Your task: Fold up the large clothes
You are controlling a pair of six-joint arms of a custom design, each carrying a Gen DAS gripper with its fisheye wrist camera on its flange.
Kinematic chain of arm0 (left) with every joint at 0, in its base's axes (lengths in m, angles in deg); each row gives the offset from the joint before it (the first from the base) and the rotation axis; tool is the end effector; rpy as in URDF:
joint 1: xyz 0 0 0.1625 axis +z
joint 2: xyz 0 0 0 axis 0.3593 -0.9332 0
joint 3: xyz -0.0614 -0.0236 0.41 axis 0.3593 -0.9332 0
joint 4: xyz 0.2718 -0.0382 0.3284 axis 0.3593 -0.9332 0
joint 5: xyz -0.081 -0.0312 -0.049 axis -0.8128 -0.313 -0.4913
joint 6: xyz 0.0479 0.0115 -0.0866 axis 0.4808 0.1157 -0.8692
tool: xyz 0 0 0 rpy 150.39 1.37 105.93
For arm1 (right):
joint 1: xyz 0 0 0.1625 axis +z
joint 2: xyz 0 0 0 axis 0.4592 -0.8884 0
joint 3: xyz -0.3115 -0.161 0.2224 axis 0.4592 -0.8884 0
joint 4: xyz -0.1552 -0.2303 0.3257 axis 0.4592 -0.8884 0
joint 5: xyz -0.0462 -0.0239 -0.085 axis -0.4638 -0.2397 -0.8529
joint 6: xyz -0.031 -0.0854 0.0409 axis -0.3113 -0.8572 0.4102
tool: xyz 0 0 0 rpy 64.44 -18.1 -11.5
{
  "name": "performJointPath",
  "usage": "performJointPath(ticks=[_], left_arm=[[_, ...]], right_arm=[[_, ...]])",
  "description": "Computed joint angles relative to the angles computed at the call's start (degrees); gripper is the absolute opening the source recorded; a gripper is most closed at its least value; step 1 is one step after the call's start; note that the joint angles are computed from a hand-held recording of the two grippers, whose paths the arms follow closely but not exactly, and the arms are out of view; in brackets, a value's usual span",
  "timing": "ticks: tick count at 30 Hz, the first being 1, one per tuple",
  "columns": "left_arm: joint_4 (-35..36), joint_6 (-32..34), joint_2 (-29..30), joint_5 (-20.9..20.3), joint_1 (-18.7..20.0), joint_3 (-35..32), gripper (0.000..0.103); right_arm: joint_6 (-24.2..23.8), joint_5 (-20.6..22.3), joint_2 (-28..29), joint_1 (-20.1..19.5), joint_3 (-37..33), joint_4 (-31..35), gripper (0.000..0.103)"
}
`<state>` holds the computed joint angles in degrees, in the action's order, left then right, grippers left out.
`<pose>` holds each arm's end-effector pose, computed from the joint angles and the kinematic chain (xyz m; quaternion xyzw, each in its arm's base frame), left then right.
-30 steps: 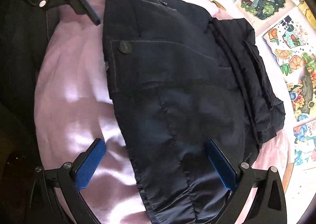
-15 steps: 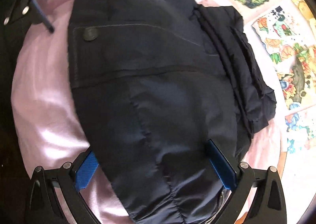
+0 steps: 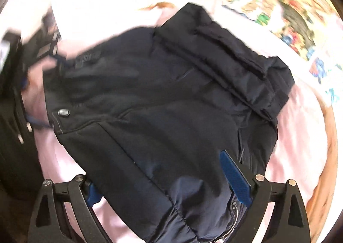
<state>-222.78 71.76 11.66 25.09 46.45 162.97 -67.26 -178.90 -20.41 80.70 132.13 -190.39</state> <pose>-0.0388 -0.5677 0.1955 0.6949 0.6573 -0.0314 0.2900 0.2505 -0.5330 0.1061 0.3030 -0.8846 0.1420 0.3248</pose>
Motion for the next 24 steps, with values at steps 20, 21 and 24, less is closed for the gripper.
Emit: performJointPath(ticks=[20, 21, 24], left_arm=[[-29.84, 3.89, 4.15, 3.18, -0.61, -0.04, 0.081], [-31.59, 4.62, 4.2, 2.65, -0.72, 0.32, 0.073], [-34.3, 5.7, 4.07, 0.92, -1.27, 0.5, 0.046]], right_arm=[[2.66, 1.3, -0.47, 0.03, -0.53, -4.88, 0.092], [2.21, 1.22, -0.52, -0.03, -0.46, -5.18, 0.092], [0.21, 0.55, -0.42, 0.33, -0.25, -6.43, 0.092]])
